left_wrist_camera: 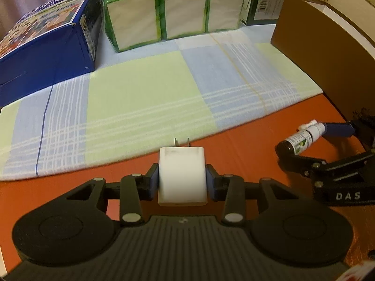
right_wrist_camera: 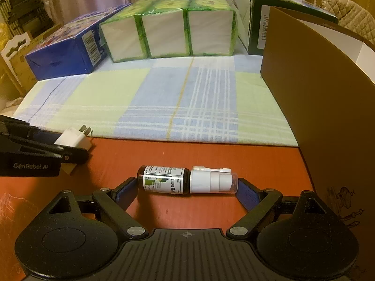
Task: Organize rigid objects
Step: 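Lift and carry the spray bottle and white plug over the brown box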
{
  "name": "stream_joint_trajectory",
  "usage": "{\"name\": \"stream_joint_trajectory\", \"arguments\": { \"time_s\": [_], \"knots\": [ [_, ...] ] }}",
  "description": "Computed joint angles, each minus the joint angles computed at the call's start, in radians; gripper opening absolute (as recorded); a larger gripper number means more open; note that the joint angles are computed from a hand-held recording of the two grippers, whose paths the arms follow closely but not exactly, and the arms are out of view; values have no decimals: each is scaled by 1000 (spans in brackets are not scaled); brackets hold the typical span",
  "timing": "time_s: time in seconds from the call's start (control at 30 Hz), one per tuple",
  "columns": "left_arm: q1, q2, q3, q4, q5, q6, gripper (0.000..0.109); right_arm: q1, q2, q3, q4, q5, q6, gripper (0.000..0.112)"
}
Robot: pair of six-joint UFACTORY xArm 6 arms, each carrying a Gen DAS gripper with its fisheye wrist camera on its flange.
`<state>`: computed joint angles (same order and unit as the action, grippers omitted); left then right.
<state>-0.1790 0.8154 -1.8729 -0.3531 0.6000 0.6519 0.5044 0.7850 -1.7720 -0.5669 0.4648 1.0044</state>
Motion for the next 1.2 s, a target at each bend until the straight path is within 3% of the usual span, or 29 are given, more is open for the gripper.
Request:
{"name": "stream_joint_trajectory", "arguments": {
  "time_s": [0.57,1.2],
  "knots": [
    [-25,-274,420,-19,-112,21,36,37,-189,278,-10,-61,41,86],
    [-83,-466,651,-34,-183,11,36,43,-435,575,-198,-128,270,86]
  ]
}}
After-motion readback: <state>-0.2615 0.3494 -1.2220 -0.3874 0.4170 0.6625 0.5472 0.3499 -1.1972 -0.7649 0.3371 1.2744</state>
